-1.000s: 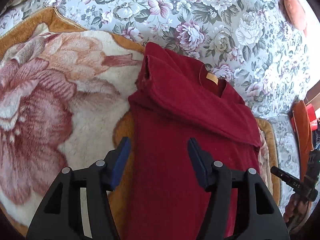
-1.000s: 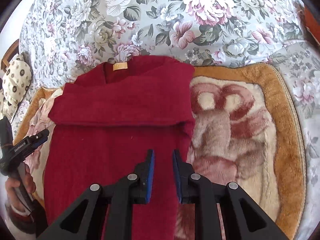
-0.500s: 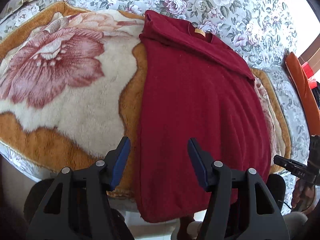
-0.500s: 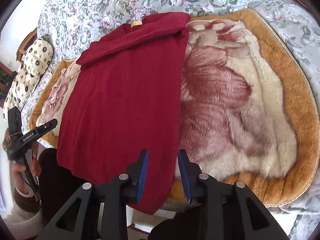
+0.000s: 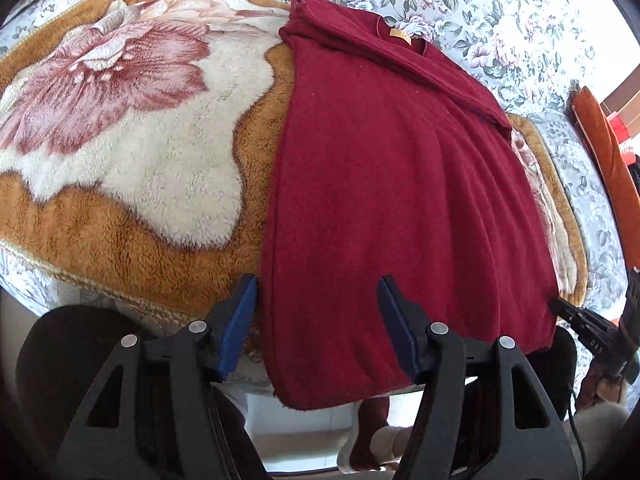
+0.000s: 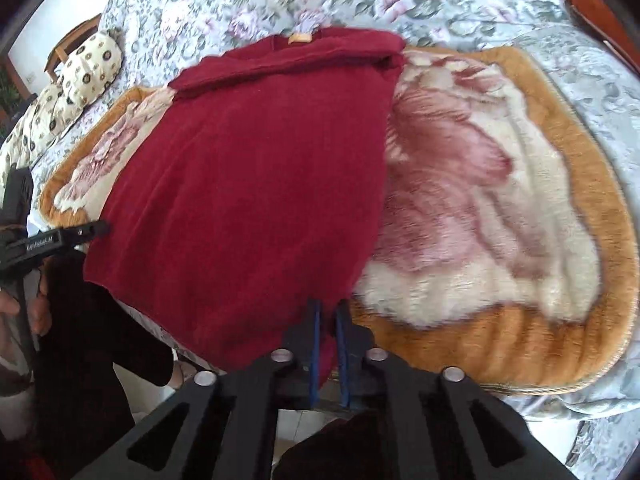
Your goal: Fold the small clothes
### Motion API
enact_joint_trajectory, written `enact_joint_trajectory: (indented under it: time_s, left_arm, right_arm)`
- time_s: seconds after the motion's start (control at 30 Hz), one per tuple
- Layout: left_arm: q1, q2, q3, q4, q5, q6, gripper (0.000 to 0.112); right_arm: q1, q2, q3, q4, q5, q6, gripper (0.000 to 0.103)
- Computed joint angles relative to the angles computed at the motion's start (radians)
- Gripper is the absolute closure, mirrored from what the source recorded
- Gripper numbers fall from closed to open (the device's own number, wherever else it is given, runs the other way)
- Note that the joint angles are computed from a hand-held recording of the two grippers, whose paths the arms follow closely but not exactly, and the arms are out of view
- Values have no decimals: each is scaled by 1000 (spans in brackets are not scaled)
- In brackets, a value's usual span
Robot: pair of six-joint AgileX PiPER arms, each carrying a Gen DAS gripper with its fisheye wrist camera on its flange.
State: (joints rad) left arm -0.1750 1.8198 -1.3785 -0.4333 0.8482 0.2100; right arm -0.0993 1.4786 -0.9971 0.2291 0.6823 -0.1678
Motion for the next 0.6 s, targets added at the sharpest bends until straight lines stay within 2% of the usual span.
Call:
enact_joint_trajectory:
  time_s: [0.1,0.23,0.33,0.4,0.6]
  left_arm:
    - [6,-19,46,-19,-26,15,50]
    - [-20,-36,63,37,-39,-14,50]
    - [-38,-40,75,76,-59,-33,50]
    - [-49,-43,81,99,-70,-47,49]
    - [-61,-45,97,111,-96,-64,48]
  right_arm:
    - [-45,18,4,74,12,-50,99]
    - [-62,15,32,189,-9,-94,98]
    - [-88,11,36,264,16,-146,89]
    - [-101,0,47,293,31,-175,76]
    - [-81,-5,67,304,32,-166,73]
